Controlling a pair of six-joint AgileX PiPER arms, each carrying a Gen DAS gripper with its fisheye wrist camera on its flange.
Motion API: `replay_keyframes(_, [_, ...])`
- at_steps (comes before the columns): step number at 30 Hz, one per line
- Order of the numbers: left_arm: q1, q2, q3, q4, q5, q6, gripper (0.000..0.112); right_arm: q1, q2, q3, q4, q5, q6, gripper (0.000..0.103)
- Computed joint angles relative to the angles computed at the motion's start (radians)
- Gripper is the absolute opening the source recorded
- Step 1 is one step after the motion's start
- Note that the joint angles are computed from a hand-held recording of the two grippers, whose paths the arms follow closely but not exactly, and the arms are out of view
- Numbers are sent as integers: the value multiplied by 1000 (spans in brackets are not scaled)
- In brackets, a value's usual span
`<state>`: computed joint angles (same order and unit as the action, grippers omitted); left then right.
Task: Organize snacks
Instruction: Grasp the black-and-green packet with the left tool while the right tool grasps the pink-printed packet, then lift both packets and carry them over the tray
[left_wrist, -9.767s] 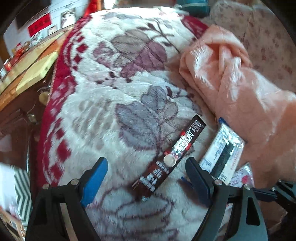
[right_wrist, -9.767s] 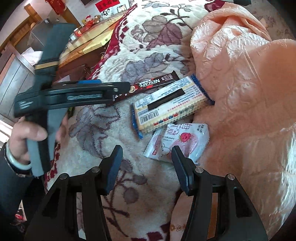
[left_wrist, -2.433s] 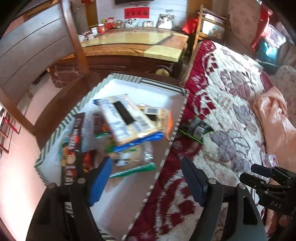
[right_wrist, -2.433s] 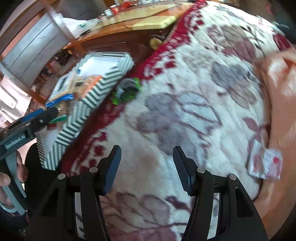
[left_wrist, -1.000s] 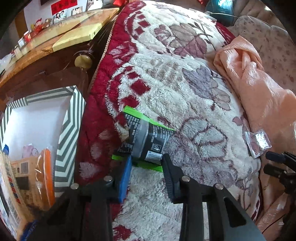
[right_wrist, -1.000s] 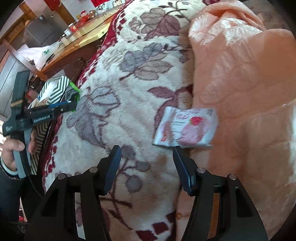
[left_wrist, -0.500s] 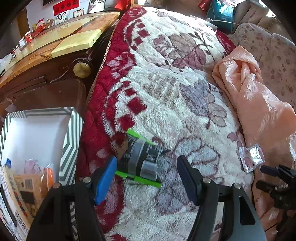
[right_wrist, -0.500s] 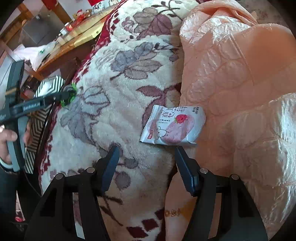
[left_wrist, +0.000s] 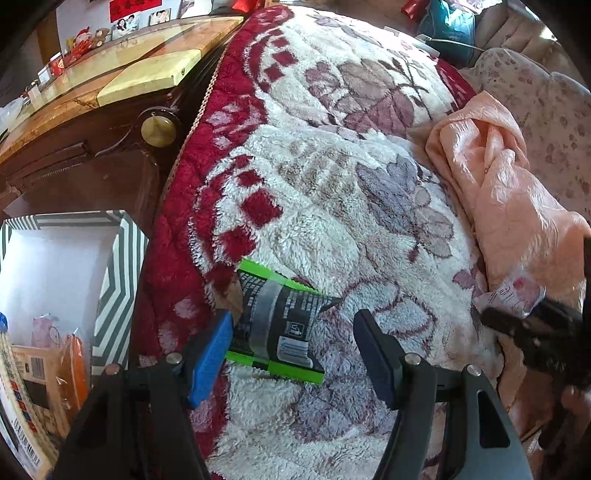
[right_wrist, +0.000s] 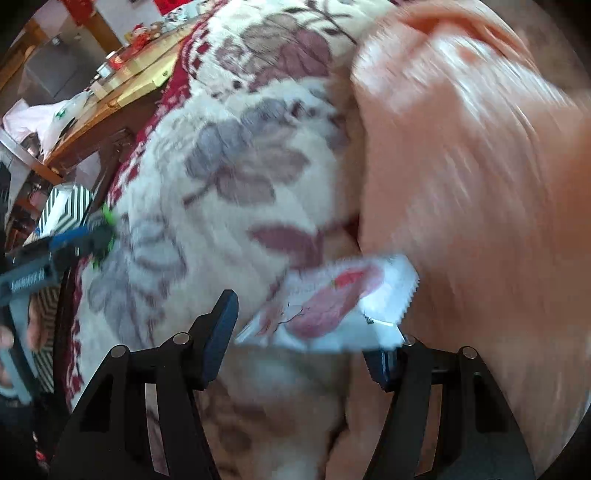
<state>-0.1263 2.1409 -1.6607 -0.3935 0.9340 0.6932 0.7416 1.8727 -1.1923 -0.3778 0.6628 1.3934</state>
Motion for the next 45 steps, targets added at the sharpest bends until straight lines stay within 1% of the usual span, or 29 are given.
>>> replay_keyframes(2, [2, 5, -9, 3, 8, -7, 70, -17, 11, -23, 6, -3, -40, 63])
replay_keyframes(5, [-2, 13, -14, 9, 6, -15, 70, -29, 11, -24, -23, 4, 5, 63])
replay_keyframes(7, [-3, 16, -15, 11, 7, -19, 70, -46, 5, -9, -16, -17, 8, 63])
replay_keyframes(9, [-1, 19, -15, 6, 9, -15, 70, -52, -13, -5, 7, -38, -38, 63])
replay_keyframes(10, [-1, 23, -20, 8, 12, -18, 70, -43, -35, 8, -22, -58, -32, 63])
replay_keyframes(11, [-2, 29, -26, 11, 15, -23, 70, -32, -49, 12, -57, -54, -5, 63])
replay_keyframes(12, [-2, 33, -28, 14, 16, -28, 70, -25, -56, 10, -77, -37, 12, 68])
replay_keyframes(13, [-3, 37, -31, 17, 17, -34, 70, -24, -67, 19, -78, -21, 32, 69])
replay_keyframes(15, [-4, 40, -31, 13, 20, -38, 70, -37, -83, 52, -41, -48, 37, 69])
replay_keyframes(17, [-6, 36, -20, 9, 18, -27, 70, -34, -83, 64, -20, -21, 50, 69])
replay_keyframes(18, [-9, 32, -14, 10, 15, -22, 70, -34, -83, 72, -18, -25, 50, 69])
replay_keyframes(22, [-13, 29, -10, 5, 18, -8, 70, -6, -112, 133, 21, -109, 26, 69])
replay_keyframes(23, [-14, 33, -17, 6, 23, -14, 70, 5, -111, 133, 16, -109, 29, 67])
replay_keyframes(24, [-16, 38, -23, 6, 27, -21, 70, 16, -107, 129, 12, -106, 25, 60])
replay_keyframes(25, [-16, 42, -28, 3, 32, -24, 70, 25, -104, 130, 2, -108, 29, 56])
replay_keyframes(26, [-16, 44, -31, -3, 36, -24, 69, 33, -106, 136, -15, -113, 45, 47])
replay_keyframes(27, [-15, 44, -31, -9, 36, -20, 61, 37, -111, 146, -27, -120, 59, 37])
replay_keyframes(28, [-14, 42, -27, -16, 31, -12, 58, 38, -115, 156, -30, -128, 67, 31])
replay_keyframes(29, [-15, 41, -25, -19, 26, -6, 57, 39, -123, 169, -36, -138, 78, 22])
replay_keyframes(35, [4, 1, 30, -46, -20, 8, 54, 65, -162, 209, -112, -177, 166, 20])
replay_keyframes(38, [38, -33, 55, -91, -5, 37, 54, 78, -181, 218, -149, -218, 204, 20])
replay_keyframes(45, [115, -158, 163, -183, 29, 139, 54, 133, -128, 116, -125, -216, 161, 20])
